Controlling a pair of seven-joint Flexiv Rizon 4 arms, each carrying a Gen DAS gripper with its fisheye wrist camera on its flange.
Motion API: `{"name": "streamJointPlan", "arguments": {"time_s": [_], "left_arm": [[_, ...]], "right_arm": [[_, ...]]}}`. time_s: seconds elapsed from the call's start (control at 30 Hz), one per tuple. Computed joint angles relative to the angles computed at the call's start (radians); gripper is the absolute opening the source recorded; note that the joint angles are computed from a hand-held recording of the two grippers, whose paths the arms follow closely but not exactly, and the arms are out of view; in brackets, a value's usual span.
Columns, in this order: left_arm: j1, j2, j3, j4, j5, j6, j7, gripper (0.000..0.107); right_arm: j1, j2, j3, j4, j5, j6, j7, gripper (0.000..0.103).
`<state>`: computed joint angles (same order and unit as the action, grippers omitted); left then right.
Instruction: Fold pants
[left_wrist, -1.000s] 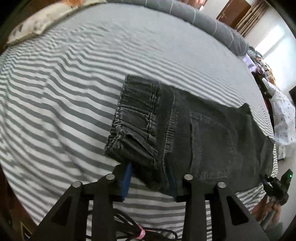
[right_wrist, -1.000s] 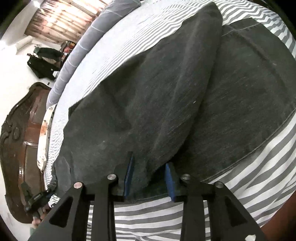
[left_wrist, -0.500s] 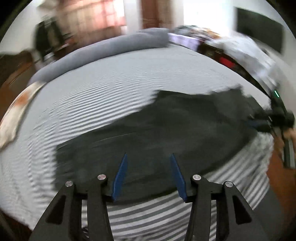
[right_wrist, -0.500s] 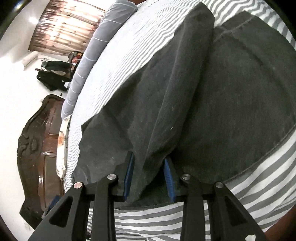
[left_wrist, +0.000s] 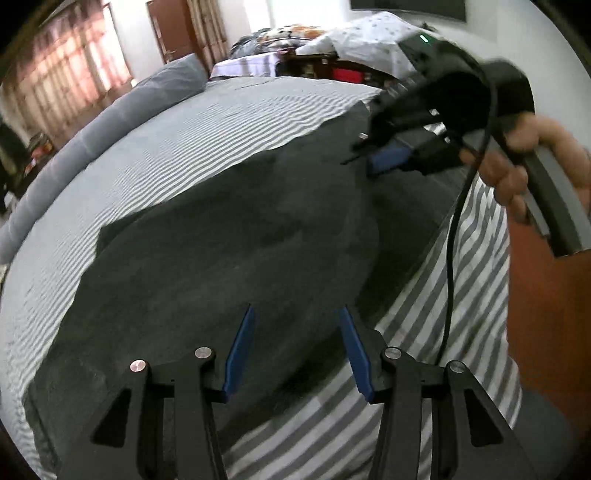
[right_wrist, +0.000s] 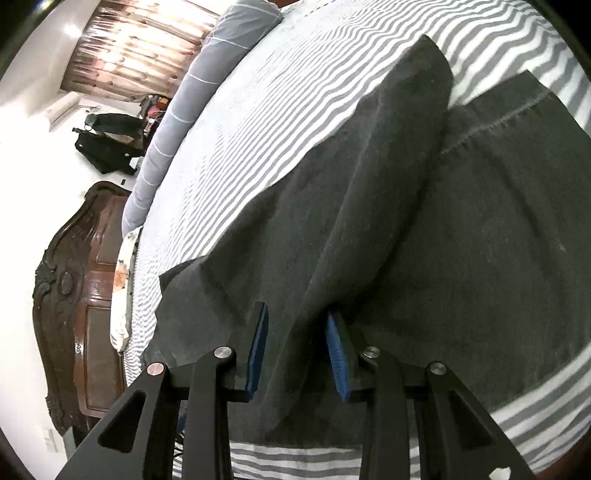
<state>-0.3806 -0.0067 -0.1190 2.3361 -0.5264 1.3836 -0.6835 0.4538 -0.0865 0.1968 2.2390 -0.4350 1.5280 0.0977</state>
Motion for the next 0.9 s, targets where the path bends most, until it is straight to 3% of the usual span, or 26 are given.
{"name": "streamJointPlan", "arguments": {"time_s": [0.17,0.2,0.27,0.33,0.6,0.73,0.9], "left_arm": [[0.008,-0.096,-0.002,-0.088,0.228,0.000,-0.187,0.048],[0.006,-0.116,0.004,-0.115,0.281,-0.016,-0.241,0.040],[0.023,-0.136,-0.013,-0.136,0.276,-0.042,-0.253,0.018],[0.034,-0.150,-0.025,-0.148,0.270,-0.046,-0.262,0.011],[0.062,-0.143,-0.056,-0.143,0.191,-0.061,-0.186,0.007],[0.070,-0.145,-0.068,-0.139,0.117,-0.066,-0.152,0.007],[0.070,-0.142,-0.079,-0.123,0.044,-0.051,-0.115,0.007]], "right_arm": [[-0.018,-0.010,0.001,-0.013,0.051,0.008,-0.059,0.031],[-0.017,-0.006,-0.008,-0.006,0.040,0.012,-0.051,0.031],[-0.023,0.009,-0.022,0.013,0.021,0.012,-0.036,0.031],[-0.035,0.027,-0.042,0.037,-0.030,0.015,0.008,0.031],[-0.138,0.040,-0.057,0.055,-0.122,-0.006,0.106,0.031],[-0.154,-0.011,-0.008,-0.044,0.065,-0.071,-0.107,0.012],[-0.133,-0.096,0.007,-0.221,0.194,-0.210,-0.330,0.007]]}}
